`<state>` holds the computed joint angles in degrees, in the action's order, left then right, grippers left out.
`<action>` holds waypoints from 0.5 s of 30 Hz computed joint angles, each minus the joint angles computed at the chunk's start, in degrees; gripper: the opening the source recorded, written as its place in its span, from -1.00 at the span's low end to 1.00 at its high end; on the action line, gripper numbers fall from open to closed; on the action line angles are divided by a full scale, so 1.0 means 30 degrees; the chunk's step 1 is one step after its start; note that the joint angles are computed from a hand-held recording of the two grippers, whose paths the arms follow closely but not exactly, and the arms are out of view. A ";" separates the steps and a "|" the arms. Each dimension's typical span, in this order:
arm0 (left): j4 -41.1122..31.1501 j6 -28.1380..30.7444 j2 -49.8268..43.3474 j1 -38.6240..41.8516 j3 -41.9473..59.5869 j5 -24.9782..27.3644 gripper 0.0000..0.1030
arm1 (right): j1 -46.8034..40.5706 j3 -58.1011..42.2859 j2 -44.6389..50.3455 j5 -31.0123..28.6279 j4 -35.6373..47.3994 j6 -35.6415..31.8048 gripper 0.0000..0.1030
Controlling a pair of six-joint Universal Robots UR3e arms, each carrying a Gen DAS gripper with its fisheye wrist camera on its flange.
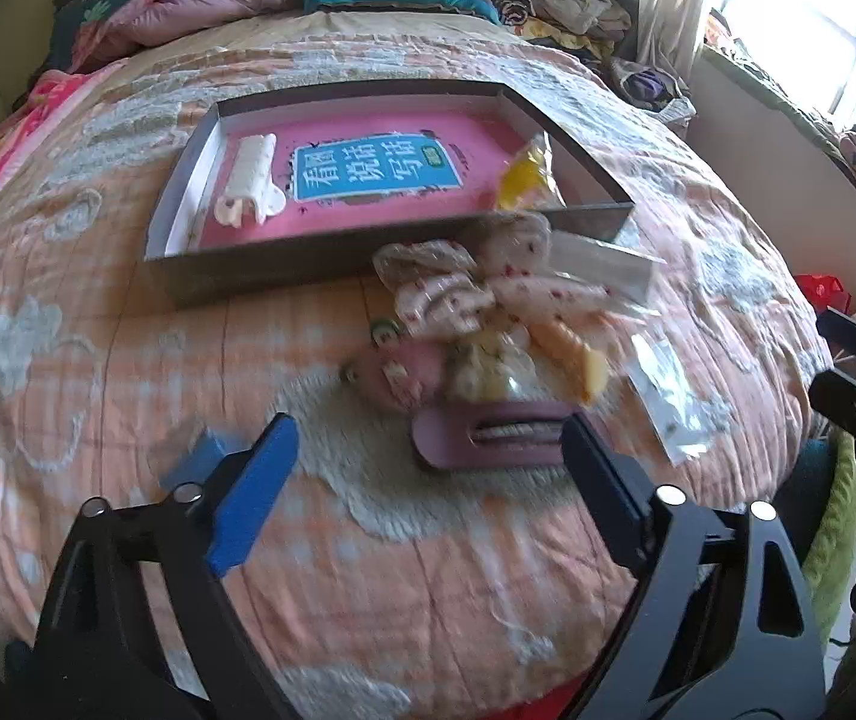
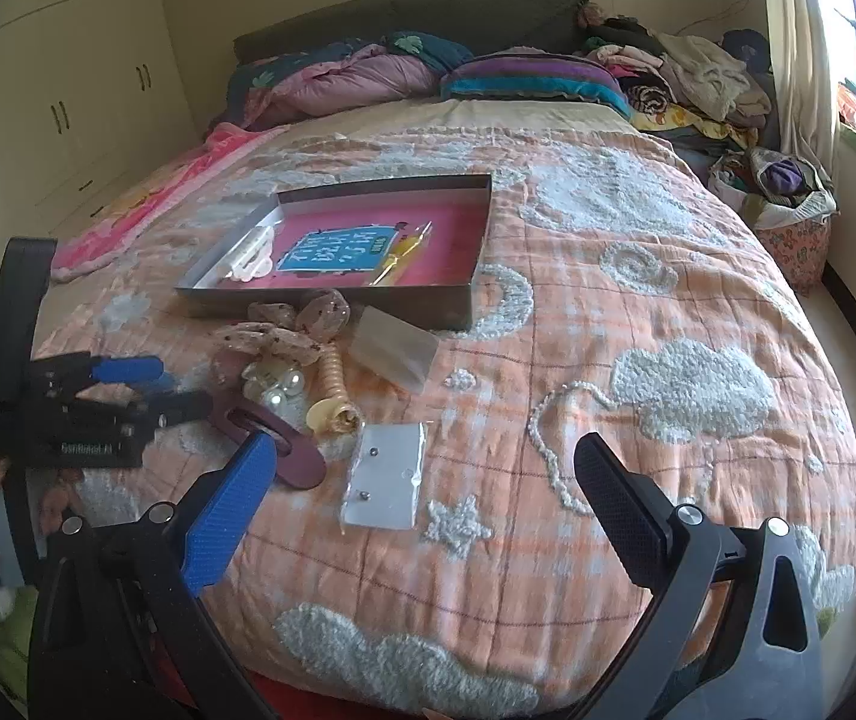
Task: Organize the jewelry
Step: 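Grasp the pink fuzzy clip with the left tool while the right grasps the plastic sleeve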
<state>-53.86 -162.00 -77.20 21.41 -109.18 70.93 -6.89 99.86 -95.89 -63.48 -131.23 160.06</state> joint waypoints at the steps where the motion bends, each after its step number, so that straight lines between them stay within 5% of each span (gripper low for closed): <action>1: 0.0069 0.0034 -0.0473 0.0027 0.0343 0.0015 0.41 | 0.0072 -0.0105 0.0228 -0.0053 -0.0133 0.0046 0.92; 8: -0.0695 0.0402 -0.2761 0.0264 0.2134 -0.0154 -0.22 | 0.0599 -0.1445 0.2175 0.0092 -0.0383 0.0606 0.92; 15: -0.0839 0.1025 -0.3717 0.0531 0.2551 -0.0552 -0.35 | 0.1602 -0.3866 0.5223 -0.0298 -0.0689 0.1159 0.92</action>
<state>-56.38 -158.93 -88.35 23.01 -101.53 69.28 -2.08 88.26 -80.22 -64.38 -133.29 163.53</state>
